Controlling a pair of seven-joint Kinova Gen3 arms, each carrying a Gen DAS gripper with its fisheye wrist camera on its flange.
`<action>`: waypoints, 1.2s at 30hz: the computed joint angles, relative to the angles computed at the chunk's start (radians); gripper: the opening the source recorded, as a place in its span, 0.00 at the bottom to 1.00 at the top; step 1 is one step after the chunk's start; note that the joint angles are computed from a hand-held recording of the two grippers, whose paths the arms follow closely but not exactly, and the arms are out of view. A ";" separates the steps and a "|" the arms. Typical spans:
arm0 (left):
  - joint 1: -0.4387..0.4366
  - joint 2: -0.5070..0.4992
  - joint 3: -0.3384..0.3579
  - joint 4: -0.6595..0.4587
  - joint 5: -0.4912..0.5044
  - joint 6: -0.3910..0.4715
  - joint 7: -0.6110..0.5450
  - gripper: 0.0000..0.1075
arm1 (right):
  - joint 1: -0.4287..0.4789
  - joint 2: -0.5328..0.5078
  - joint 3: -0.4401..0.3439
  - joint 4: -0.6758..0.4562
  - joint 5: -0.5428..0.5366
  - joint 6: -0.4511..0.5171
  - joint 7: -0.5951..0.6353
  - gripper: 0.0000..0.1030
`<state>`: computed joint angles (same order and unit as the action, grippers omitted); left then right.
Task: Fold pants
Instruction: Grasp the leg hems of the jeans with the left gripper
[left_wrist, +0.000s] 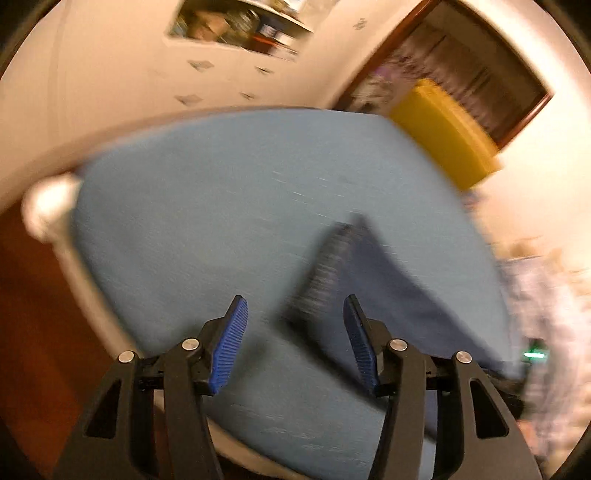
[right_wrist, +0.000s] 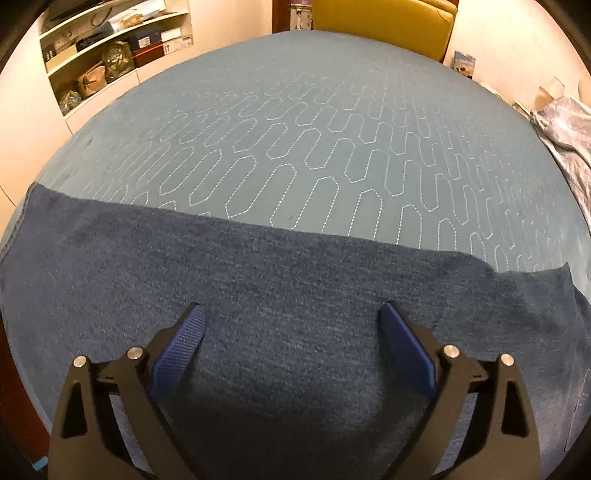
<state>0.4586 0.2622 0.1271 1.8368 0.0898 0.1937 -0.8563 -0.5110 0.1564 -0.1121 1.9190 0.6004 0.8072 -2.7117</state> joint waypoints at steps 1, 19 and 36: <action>-0.031 0.015 0.046 -0.008 -0.039 -0.001 0.033 0.48 | 0.005 0.004 0.001 -0.006 -0.003 0.004 0.014 0.93; -0.720 0.380 0.809 0.231 -0.165 -0.606 0.167 0.35 | 0.018 0.017 0.022 0.017 0.034 -0.045 0.025 0.99; -0.719 0.383 0.863 0.298 -0.077 -0.684 0.275 0.43 | 0.009 -0.039 -0.015 0.024 0.028 -0.021 0.011 0.74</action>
